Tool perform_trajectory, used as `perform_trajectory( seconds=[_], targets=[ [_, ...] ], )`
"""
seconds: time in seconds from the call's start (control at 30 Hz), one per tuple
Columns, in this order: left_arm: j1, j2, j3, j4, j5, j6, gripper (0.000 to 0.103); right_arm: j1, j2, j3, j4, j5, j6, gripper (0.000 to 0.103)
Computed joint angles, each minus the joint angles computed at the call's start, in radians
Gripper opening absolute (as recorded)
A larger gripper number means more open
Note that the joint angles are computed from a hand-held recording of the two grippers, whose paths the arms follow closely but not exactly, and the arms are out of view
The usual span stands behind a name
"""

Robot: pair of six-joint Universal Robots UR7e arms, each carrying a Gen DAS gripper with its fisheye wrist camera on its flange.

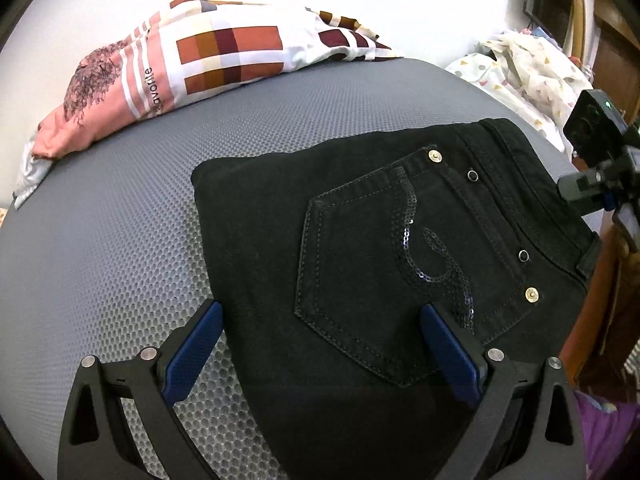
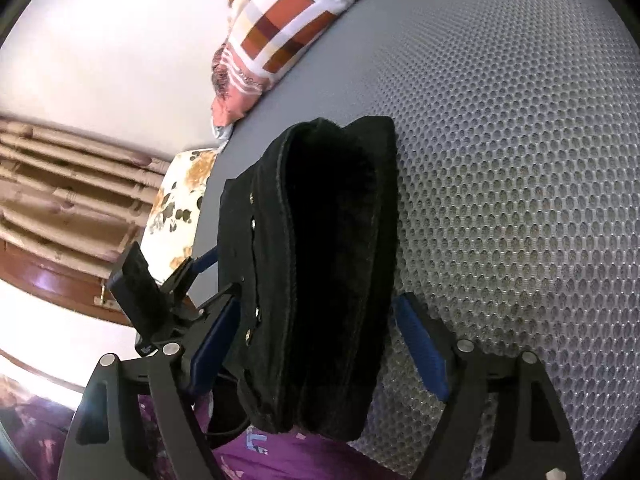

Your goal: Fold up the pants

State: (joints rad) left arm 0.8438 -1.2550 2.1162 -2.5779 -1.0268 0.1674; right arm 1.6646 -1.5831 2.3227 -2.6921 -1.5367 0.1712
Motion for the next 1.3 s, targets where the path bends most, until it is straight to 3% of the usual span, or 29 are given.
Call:
perform_trajectory(
  seconds=[0.2, 0.47, 0.67, 0.77, 0.83, 0.9, 1.07, 1.3],
  targets=[
    [0.005, 0.004, -0.004, 0.002, -0.006, -0.001, 0.100, 0.032, 0.051, -0.042, 0.019, -0.016, -0.001, 0.103],
    [0.017, 0.016, -0.017, 0.009, -0.019, -0.003, 0.102, 0.084, 0.112, -0.094, 0.047, -0.100, -0.066, 0.103],
    [0.025, 0.022, -0.031, 0.025, -0.044, -0.006, 0.102, 0.091, 0.119, -0.099, 0.070, -0.092, -0.072, 0.091],
    [0.034, 0.022, -0.038, 0.036, -0.067, -0.008, 0.102, 0.106, 0.119, -0.104, 0.086, -0.136, -0.074, 0.077],
    [0.048, 0.022, -0.051, 0.054, -0.093, -0.019, 0.102, 0.105, 0.109, -0.106, 0.111, -0.157, -0.074, 0.059],
    [0.055, 0.022, -0.059, 0.067, -0.108, -0.023, 0.102, 0.081, 0.091, -0.108, 0.142, -0.137, -0.073, 0.052],
    [0.061, 0.019, -0.072, 0.096, -0.128, -0.020, 0.102, 0.064, 0.090, -0.139, 0.218, -0.114, -0.093, 0.052],
    [0.096, 0.013, -0.095, 0.119, -0.222, 0.007, 0.102, -0.003, 0.082, -0.151, 0.281, 0.026, -0.121, 0.063]
  ],
)
